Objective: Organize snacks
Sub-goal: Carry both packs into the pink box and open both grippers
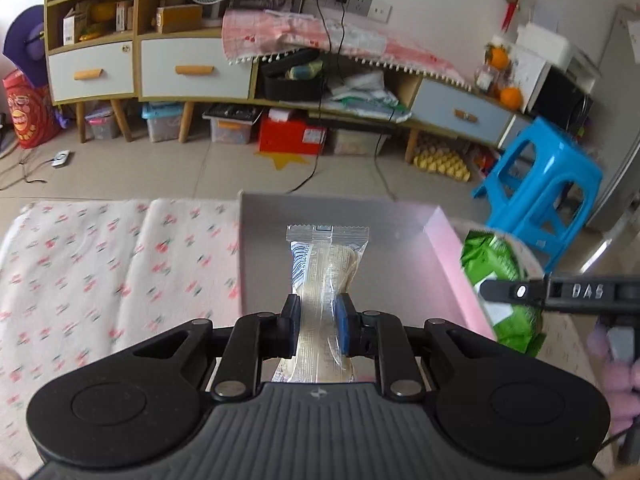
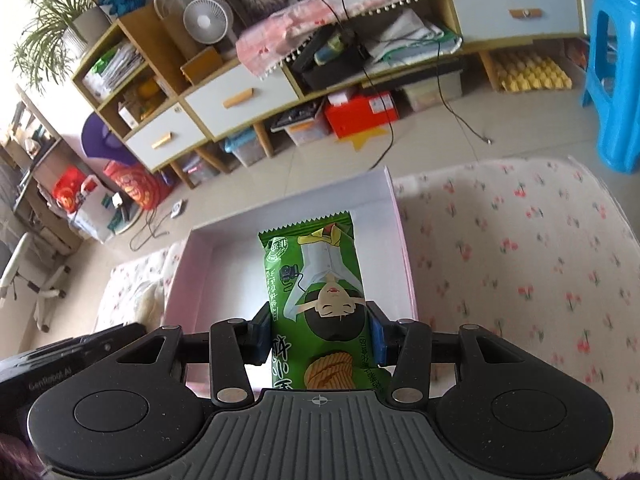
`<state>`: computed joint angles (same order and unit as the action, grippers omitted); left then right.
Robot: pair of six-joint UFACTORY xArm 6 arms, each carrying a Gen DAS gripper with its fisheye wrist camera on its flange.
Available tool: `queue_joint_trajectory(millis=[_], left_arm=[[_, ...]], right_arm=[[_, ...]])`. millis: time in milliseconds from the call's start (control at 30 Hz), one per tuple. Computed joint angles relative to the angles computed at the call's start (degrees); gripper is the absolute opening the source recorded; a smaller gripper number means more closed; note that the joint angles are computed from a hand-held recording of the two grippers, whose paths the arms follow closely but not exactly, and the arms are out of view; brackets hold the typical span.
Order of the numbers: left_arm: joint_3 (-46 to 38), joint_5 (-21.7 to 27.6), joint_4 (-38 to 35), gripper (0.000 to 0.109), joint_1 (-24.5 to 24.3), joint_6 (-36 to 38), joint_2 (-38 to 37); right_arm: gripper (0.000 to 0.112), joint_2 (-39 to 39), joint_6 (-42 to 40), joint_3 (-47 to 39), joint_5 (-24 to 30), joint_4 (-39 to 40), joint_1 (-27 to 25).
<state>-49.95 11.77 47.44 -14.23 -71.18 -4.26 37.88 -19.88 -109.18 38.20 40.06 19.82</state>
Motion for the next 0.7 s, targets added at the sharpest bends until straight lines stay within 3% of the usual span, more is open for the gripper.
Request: queue_joint_trajectory(millis=[133, 300, 700], left_arm=[[-2.97, -1.22, 11.90, 0.017, 1.50, -11.29, 3.92], [-5.01, 4.55, 12.64, 0.017, -0.18, -9.21, 6.50], [-4.87, 8.53, 8.09, 0.018, -2.11, -1.70, 6.43]], right_arm=[[0.045, 5.44, 0.83, -6.57, 0.27, -0.54, -0.08], [0.045, 8.43, -0.95, -8.97, 0.23, 0.11, -0.05], [0.045, 8.33, -2.69, -6.65, -1.64, -3.19, 1.47]])
